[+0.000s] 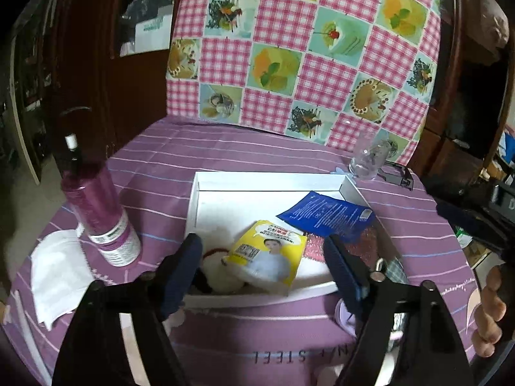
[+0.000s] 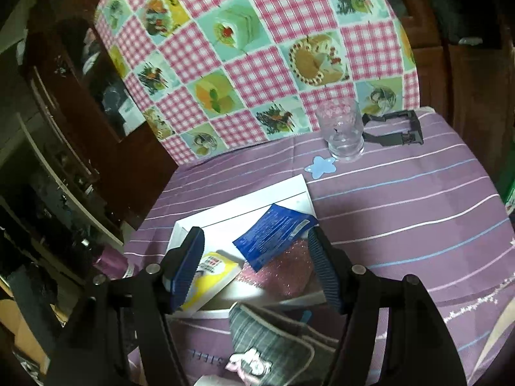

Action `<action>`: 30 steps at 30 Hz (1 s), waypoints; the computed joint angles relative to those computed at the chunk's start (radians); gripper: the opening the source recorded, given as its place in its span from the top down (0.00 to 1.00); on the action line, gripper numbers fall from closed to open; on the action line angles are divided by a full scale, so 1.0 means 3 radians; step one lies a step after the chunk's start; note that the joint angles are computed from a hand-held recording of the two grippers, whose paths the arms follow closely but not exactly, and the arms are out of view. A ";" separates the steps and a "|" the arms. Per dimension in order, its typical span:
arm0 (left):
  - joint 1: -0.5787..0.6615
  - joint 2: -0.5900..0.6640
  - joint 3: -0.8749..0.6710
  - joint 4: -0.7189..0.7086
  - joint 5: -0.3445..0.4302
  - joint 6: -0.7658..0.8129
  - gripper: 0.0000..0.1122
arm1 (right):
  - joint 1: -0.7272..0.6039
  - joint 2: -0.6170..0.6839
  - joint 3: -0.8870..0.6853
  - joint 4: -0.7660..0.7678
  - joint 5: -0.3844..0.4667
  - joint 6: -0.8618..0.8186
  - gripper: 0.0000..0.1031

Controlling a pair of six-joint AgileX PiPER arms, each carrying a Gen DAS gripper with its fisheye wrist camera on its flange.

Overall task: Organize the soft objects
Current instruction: 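Move both grippers back toward the large blue packet and toothpaste tube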

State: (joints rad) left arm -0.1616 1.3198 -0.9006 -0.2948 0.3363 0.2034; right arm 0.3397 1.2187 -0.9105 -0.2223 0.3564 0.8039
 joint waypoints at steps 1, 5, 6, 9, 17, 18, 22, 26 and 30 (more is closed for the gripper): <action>0.0016 -0.0048 0.0024 -0.0036 0.0039 0.0048 0.41 | 0.0036 -0.0054 0.0019 -0.0081 0.0033 0.0079 0.35; 0.0101 -0.0234 0.0146 -0.0282 0.0204 0.0306 0.63 | 0.0318 -0.0318 0.0120 -0.0632 0.0266 0.0618 0.35; 0.0131 -0.0282 0.0197 -0.0378 0.0253 0.0414 0.70 | 0.0415 -0.0385 0.0154 -0.0790 0.0349 0.0762 0.35; 0.0158 -0.0354 0.0288 -0.0418 0.0318 0.0475 0.85 | 0.0710 -0.0526 0.0246 -0.1260 0.0612 0.1176 0.35; 0.0275 -0.0647 0.0599 -0.0639 0.0408 0.0783 0.94 | 0.1000 -0.0859 0.0602 -0.1403 0.0794 0.1476 0.35; 0.0264 -0.0709 0.0650 -0.0580 0.0386 0.0743 0.94 | 0.1084 -0.0917 0.0646 -0.1478 0.0859 0.1567 0.35; 0.0353 -0.0896 0.0831 -0.0622 0.0401 0.0875 0.94 | 0.1414 -0.1056 0.0757 -0.1825 0.1121 0.1996 0.35; 0.0520 -0.0971 0.0978 -0.0857 0.0549 0.1301 0.94 | 0.1845 -0.1222 0.0927 -0.2217 0.1501 0.2533 0.35; 0.0555 -0.1139 0.1219 -0.0912 0.0476 0.1453 0.94 | 0.2200 -0.1381 0.1167 -0.2370 0.1663 0.2861 0.35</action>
